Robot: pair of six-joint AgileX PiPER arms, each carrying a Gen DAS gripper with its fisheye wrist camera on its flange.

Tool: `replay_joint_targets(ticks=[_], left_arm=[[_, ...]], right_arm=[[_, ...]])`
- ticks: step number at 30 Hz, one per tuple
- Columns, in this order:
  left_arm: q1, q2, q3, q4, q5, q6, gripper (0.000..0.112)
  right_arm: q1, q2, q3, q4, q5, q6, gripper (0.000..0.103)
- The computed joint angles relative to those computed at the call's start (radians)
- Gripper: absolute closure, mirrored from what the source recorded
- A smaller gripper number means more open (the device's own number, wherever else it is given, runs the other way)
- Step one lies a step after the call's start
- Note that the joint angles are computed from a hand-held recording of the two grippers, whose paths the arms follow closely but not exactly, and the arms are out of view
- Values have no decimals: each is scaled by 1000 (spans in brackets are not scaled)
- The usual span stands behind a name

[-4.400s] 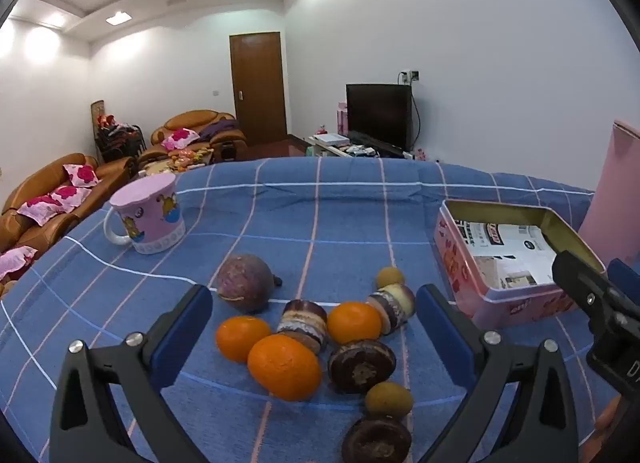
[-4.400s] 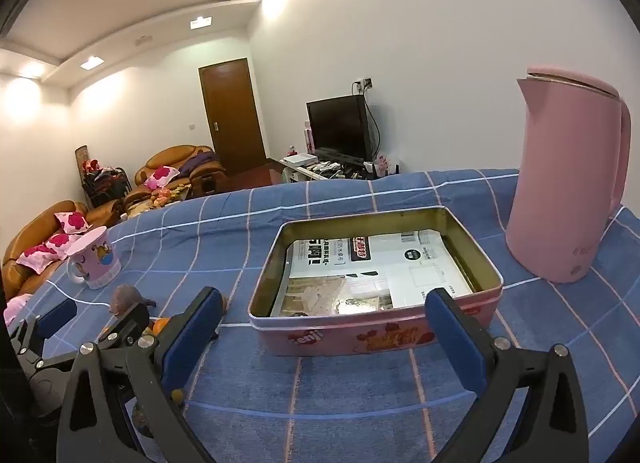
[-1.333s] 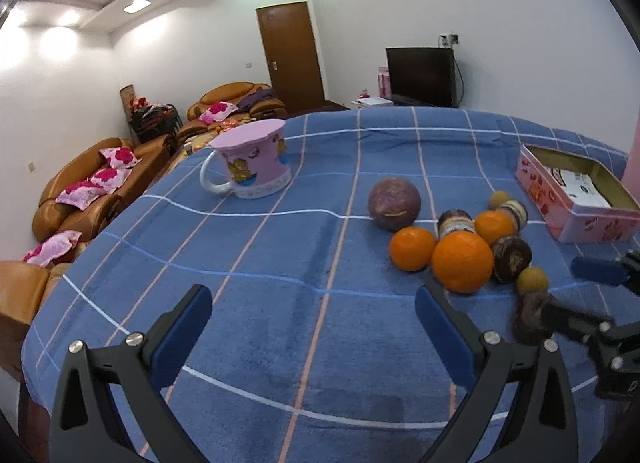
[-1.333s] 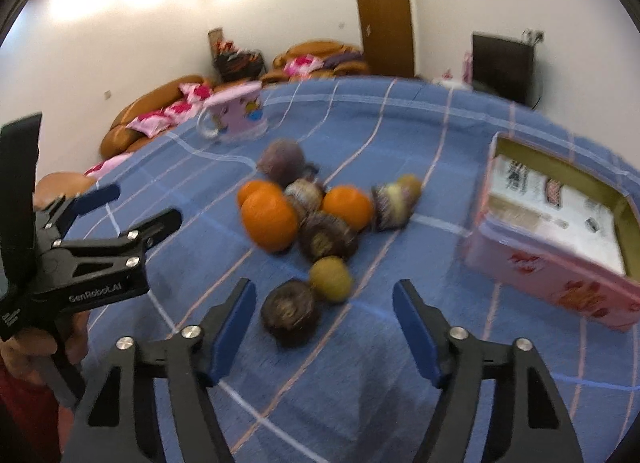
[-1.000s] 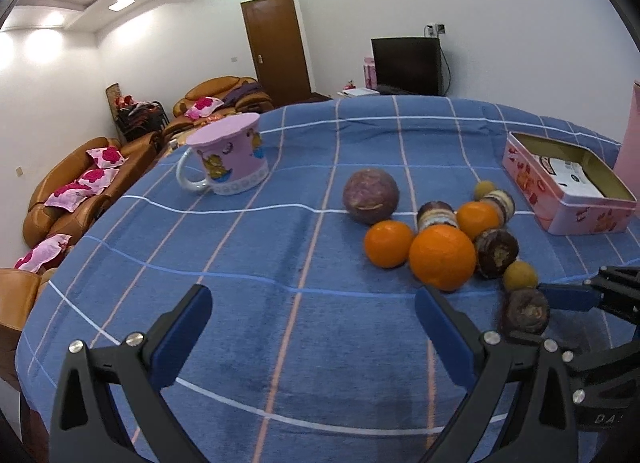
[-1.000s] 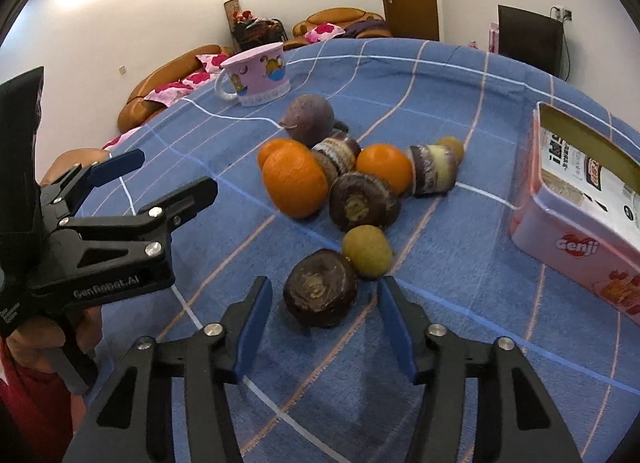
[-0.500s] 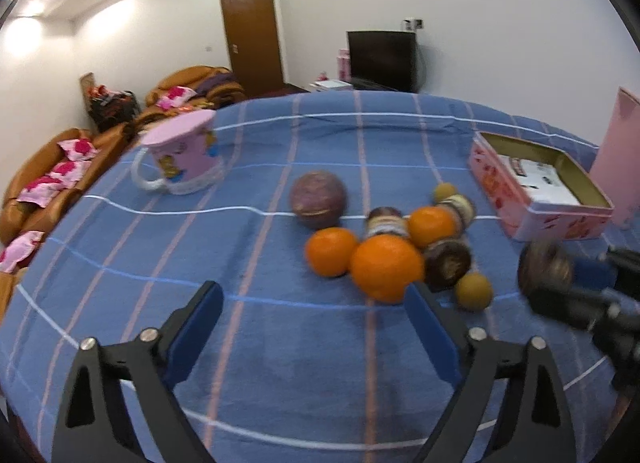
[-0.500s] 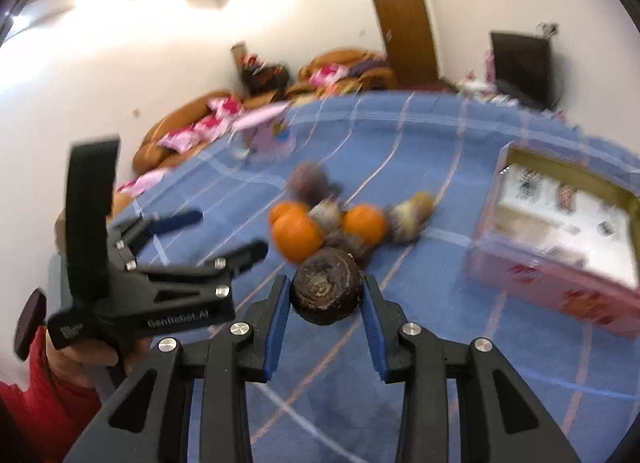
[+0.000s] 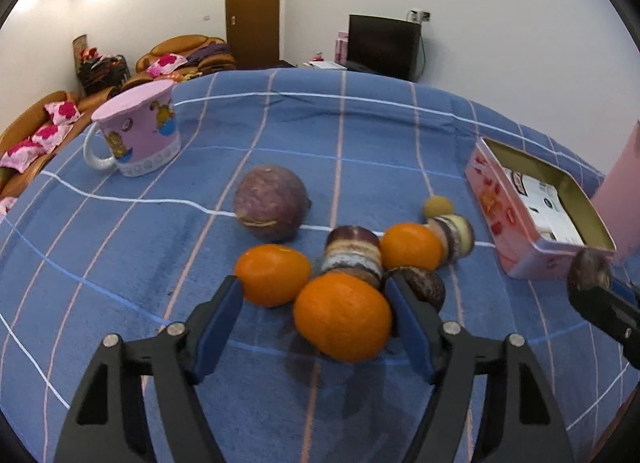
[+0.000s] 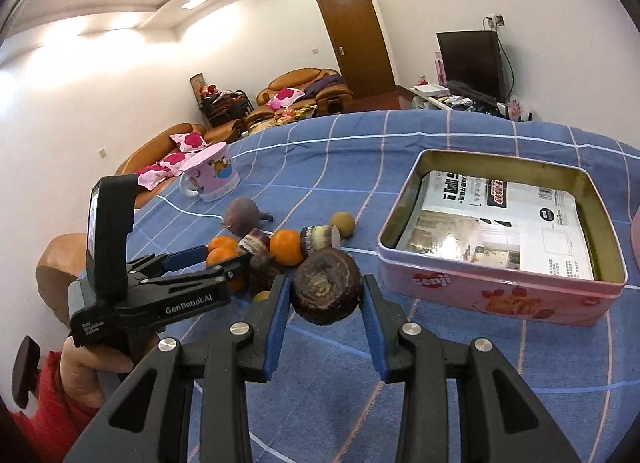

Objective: Organize fruits
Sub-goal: 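Grasp the dark mangosteen with the right gripper while the left gripper approaches an orange, then grasp the large orange with the left gripper while the right gripper lifts the mangosteen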

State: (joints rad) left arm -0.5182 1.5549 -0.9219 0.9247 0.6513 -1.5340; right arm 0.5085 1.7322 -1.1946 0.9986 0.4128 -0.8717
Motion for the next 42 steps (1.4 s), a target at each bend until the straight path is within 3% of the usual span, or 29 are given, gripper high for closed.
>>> replay_joint_targets(ticks=[5,7,11,16,17,21,25,27,29,31,33,37,39,42], left_arm=[[53,-58,68,-88,-123,50,38],[49,-75,85,-153,-144,110,49],[3,-63,65,-126,-75,103,58],[44,-31,33,-146,-72,136,60],[48,-25,30,-143,-72,137,65],[61,-62,74,-145,-115,135,65],[60,-115,129,-134,-157,114,61],[43,-155,161,-82,-163,63,40],[-1,-193,179,-22,-114,14,28],[-43,-196,165,-20,-28,32,28],[-42,-179,147,-40,8,65,34],[7,-163,145,-106,-74,133,44],[-1,-122,123,-128,-70,166,63],[2,-107,107,-147,-67,176,63]], right_arm=[[-1,6,-1,-16,-3,17,66],[-8,6,-1,-6,-1,11,66],[-14,6,1,12,0,3,66],[-18,4,7,14,-13,5,66],[-21,3,7,14,-15,8,66],[-24,4,8,5,-33,31,66],[-27,-2,12,10,-42,33,66],[-23,-5,16,9,-50,31,66],[-24,-7,17,11,-52,28,66],[-26,-9,19,18,-49,24,66],[-30,-11,18,34,-42,10,66],[-24,-19,31,37,-61,-3,66],[-24,-15,27,22,-65,16,66],[-28,-11,24,11,-67,39,66]])
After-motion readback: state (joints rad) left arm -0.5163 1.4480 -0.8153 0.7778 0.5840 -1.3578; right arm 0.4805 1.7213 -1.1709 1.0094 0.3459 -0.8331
